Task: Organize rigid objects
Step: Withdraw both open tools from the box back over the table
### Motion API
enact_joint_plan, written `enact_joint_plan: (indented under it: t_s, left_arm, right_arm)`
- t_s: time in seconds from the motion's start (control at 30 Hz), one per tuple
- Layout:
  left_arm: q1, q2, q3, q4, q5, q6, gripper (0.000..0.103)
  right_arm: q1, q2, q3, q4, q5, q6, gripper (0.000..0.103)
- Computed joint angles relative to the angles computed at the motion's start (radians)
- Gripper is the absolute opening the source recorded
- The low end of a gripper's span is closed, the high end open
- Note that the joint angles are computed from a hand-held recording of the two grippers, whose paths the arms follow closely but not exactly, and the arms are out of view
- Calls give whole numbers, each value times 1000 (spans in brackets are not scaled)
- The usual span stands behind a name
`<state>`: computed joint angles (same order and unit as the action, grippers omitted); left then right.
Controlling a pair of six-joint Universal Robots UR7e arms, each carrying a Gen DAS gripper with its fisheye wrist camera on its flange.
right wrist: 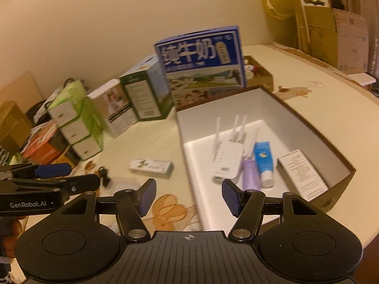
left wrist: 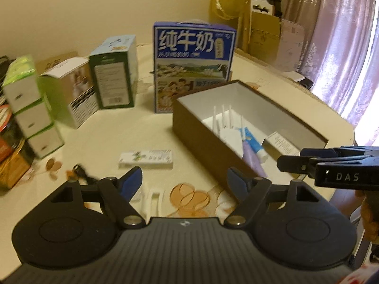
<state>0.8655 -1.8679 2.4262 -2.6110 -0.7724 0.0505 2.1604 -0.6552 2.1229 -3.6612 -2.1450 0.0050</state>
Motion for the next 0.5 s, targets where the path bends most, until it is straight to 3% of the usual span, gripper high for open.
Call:
enact_joint_plan:
  t_s: [0.5]
  left_arm:
    - [-71, -330, 72, 454, 135, -276, 74]
  right_arm:
    - [58, 72, -14, 82, 75, 13, 59]
